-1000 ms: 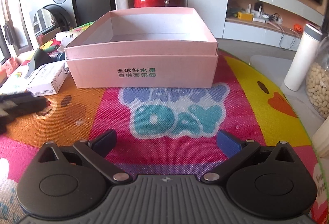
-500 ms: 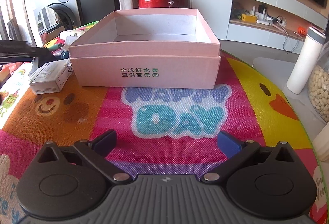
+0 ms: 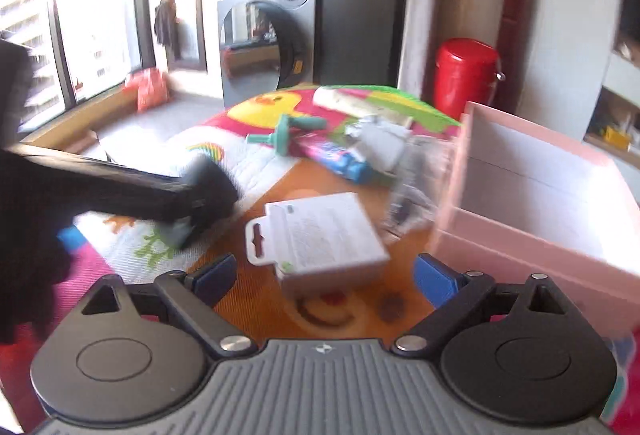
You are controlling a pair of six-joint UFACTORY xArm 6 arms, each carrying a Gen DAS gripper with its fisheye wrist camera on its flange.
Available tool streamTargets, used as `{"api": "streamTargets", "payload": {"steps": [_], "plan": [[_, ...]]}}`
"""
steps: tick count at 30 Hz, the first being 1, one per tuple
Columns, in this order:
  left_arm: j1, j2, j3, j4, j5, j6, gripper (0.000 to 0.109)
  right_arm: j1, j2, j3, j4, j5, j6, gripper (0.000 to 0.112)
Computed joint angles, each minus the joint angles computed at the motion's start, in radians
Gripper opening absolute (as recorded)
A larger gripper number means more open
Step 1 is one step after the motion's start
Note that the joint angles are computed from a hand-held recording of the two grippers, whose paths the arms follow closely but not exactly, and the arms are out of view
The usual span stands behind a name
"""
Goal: Organize rigid objects
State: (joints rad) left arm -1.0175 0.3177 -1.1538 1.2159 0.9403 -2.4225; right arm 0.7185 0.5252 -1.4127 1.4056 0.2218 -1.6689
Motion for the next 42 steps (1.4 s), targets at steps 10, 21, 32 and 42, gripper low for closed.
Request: {"api": "streamTargets", "payload": {"steps": [10,21,32,42], "plan": [[-0.025,0.006,-0.004,0.002,0.021,0.003,0.056,-0.002,0.073,-0.072,-0.139,0.038,0.088,0.09],[-0.055,0.173,-0.309,-0.152,0.009,0.407,0.056,-0.126,-0.227,0.23,0.224,0.067,-0.29,0.07],[0.034,0.393,-0.817,-0.013,-0.092,0.678,0.056,-0.341,-0.289,0.293,0.527,0.092,-0.416,0.07],[0.161,0.372,-0.751,0.099,-0.196,0.398,0.054,-0.359,-0.324,0.254,0.761,0.118,-0.636,0.07]]}}
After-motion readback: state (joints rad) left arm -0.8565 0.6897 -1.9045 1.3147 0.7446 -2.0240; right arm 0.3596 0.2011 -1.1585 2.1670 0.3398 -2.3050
